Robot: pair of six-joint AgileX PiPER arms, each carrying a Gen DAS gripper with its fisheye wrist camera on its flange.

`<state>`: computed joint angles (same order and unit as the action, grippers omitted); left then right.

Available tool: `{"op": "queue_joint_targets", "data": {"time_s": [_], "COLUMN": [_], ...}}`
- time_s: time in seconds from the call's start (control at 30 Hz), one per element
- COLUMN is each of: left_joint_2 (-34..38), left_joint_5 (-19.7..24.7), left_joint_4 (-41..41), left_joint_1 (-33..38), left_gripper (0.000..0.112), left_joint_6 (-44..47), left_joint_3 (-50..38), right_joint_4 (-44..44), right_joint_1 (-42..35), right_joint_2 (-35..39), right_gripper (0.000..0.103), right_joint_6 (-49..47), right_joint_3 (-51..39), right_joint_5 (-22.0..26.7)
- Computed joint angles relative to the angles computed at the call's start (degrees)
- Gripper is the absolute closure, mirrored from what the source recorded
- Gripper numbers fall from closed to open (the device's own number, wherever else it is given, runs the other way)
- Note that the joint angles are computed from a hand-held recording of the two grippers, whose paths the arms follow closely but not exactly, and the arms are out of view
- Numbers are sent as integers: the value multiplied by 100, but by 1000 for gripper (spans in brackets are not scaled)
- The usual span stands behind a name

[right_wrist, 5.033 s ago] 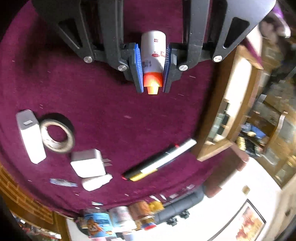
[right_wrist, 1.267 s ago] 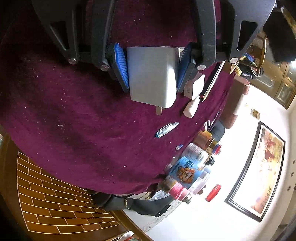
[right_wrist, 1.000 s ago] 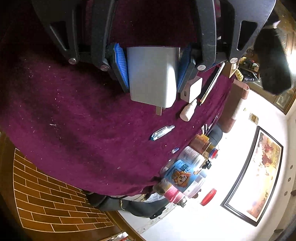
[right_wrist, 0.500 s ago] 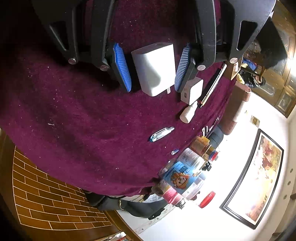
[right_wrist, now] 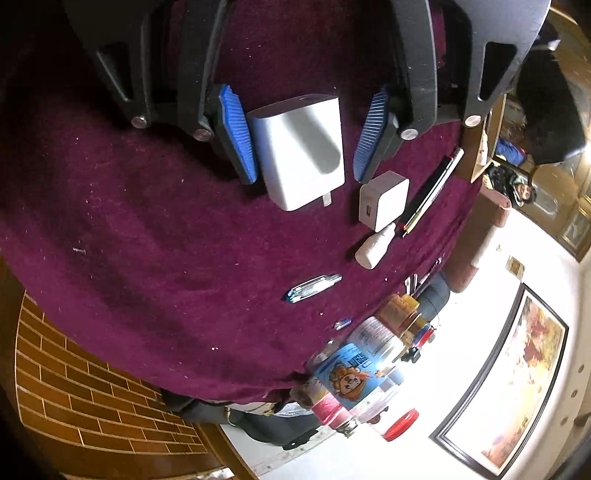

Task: Organize rigid objects
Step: 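Grasp the black tape roll with the left gripper while the right holds the charger, then carry the tape roll and charger into the tray and open both grippers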

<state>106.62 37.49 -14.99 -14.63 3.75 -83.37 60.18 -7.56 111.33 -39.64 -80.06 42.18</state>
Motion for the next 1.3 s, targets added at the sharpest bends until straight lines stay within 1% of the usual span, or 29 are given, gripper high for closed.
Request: {"op": "queue_joint_targets", "data": {"time_s": [0.1,0.2,0.27,0.33,0.37,0.5,0.57,0.6,0.63,0.7,0.77,0.8,0.87,0.9,0.97,1.1,1.2,1.3], "left_joint_2": [-729,-1529,-2119,-2512,-2701,-3120,-3221,-3176,-3089,-2878,-2620,-2413,-2070,-1814,-1522,-898,-501,-130], "left_joint_5": [-207,-138,13,230,314,361,404,480,579,674,527,421,427,464,465,562,791,916], "left_joint_4": [-619,-1564,-2044,-2373,-2445,-2468,-2632,-2698,-2715,-2514,-2020,-1613,-1283,-984,-755,-2,328,771], "left_joint_1": [342,899,1414,1964,2281,3306,3918,4242,4558,4970,5132,5131,5183,5141,5062,4746,4660,4450], "left_gripper": [106,105,105,105,105,105,105,105,105,105,105,105,105,105,105,105,105,105], "left_joint_6": [600,1465,2003,2413,2557,2823,3134,3267,3341,3322,3040,2731,2445,2168,1925,1192,871,435], "left_joint_3": [761,1474,1961,2250,2391,2758,2934,2946,2918,2788,2588,2420,2155,1922,1706,1096,599,111], "right_joint_4": [-55,-372,-896,-1544,-1948,-3449,-4218,-4378,-4309,-4037,-3693,-3439,-3029,-2868,-2661,-2627,-2578,-2593], "right_joint_1": [64,146,269,447,567,1014,1210,1249,1230,1160,1093,1054,1031,1057,1186,1624,2001,2425], "right_joint_2": [-69,-76,-86,-152,-180,-231,-221,-218,-225,-275,-383,-439,-543,-611,-756,-914,-914,-809], "right_gripper": [47,47,47,47,47,47,57,57,58,58,58,58,58,58,58,58,58,58], "right_joint_6": [-18,246,648,1085,1338,2274,2878,2987,2974,2818,2628,2478,2247,2158,2051,2064,2112,2218], "right_joint_3": [77,10,-102,-170,-216,-345,-421,-459,-477,-438,-328,-286,-244,-231,-225,-388,-596,-843], "right_joint_5": [-137,-190,-223,-317,-362,-523,-529,-469,-381,-287,-267,-218,-101,-44,37,142,284,369]}}
